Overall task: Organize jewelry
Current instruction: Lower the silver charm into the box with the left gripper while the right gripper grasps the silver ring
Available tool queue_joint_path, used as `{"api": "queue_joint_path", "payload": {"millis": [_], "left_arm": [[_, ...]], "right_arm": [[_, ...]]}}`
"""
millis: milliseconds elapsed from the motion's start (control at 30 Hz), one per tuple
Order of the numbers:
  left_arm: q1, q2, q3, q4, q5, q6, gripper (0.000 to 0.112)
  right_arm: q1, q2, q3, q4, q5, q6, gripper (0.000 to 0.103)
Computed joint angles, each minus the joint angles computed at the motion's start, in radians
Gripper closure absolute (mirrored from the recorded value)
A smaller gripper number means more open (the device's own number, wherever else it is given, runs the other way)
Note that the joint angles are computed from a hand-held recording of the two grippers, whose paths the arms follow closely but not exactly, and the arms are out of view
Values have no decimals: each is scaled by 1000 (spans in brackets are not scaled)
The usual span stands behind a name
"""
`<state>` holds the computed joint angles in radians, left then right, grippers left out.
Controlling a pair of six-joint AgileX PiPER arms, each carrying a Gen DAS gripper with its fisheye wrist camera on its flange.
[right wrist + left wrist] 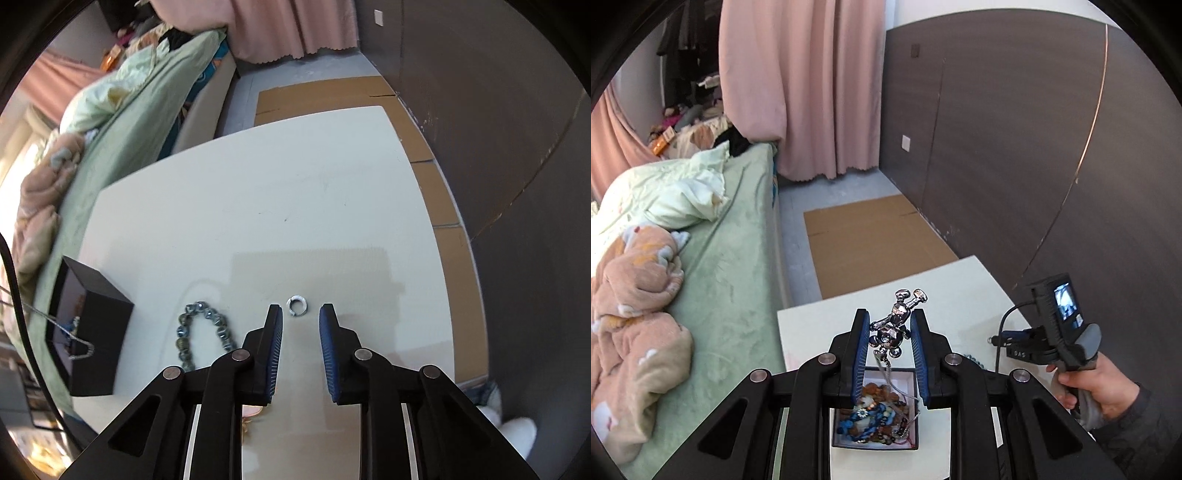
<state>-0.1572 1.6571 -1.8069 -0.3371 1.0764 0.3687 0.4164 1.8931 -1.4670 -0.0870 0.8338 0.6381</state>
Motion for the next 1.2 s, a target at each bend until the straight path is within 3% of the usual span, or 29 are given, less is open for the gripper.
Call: {"api": "queue_joint_path", "payload": {"millis": [367, 467, 600, 900, 1167, 1200], "left_arm": [[30, -2, -62, 2, 27, -1, 89], [37, -4, -65, -2, 29, -3, 89], [37, -11, -35, 3, 10, -10, 89], [69, 21, 58, -59, -20, 11, 89], [125, 78, 120, -208, 29, 35, 87], [130, 84, 125, -217, 36, 33, 81]], "right_arm": [[45, 112, -171, -86, 161, -73, 82], [58, 134, -212, -118, 214, -89, 88], [57, 125, -205, -101, 229, -110, 89], [76, 3, -122, -86, 165, -69, 89], [130, -62, -165, -70, 154, -62, 89], [139, -67, -172, -69, 152, -60, 89]]}}
